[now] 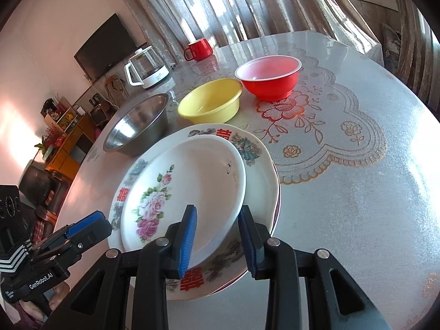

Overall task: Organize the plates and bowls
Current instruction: 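Lower the rose plate onto the dragon plate with the right tool, then open the right tool, release the rose plate and withdraw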

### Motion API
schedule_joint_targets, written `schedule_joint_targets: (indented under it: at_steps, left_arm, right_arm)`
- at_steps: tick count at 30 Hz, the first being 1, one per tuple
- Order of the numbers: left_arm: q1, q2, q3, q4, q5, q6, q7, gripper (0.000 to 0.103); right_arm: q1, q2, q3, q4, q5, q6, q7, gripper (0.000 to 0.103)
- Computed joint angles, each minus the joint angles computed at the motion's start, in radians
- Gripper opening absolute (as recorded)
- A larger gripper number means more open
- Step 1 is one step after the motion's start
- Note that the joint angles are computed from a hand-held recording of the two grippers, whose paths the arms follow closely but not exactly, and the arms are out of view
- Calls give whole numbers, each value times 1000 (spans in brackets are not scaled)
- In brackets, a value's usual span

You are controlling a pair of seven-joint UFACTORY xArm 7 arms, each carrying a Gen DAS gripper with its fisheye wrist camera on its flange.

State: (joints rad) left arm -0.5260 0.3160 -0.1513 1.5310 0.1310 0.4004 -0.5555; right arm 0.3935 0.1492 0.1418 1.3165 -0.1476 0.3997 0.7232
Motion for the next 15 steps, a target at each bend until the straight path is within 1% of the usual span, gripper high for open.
schedule_joint_targets:
  at_steps: [2,3,5,6,7,9,13,15]
  left_arm:
    - [1,-2,-2,-3,-4,-1,2,47]
    - [2,-1,-2,-3,-5,0,2,47]
    - [0,-2,0,-3,-3,0,-1,47]
    - [1,-2,0,-5,-5,0,-2,47]
    - [2,-4,0,-8,-6,-1,-3,47]
    - [2,-9,1,-14,-3,-2,-6,47]
    - [6,-12,1,-21,-5,-2,-14,47]
    - [9,-12,-2,-23,-11,-3,-12,47]
  right_arm:
    - [10,-1,-7,5,-36,13,21,32]
    - [17,2,-9,14,-66,28,21,34]
    - [41,13,-17,48,-157,88,30,35]
    - [47,18,-19,60,-185,110,38,36]
    - [45,16,-19,58,-184,108,45,36]
    - [30,8,-14,42,-147,83,43,35]
    - [22,-25,-23,11,-178,44,99,36]
    - [21,-30,-28,12,-212,52,141,36]
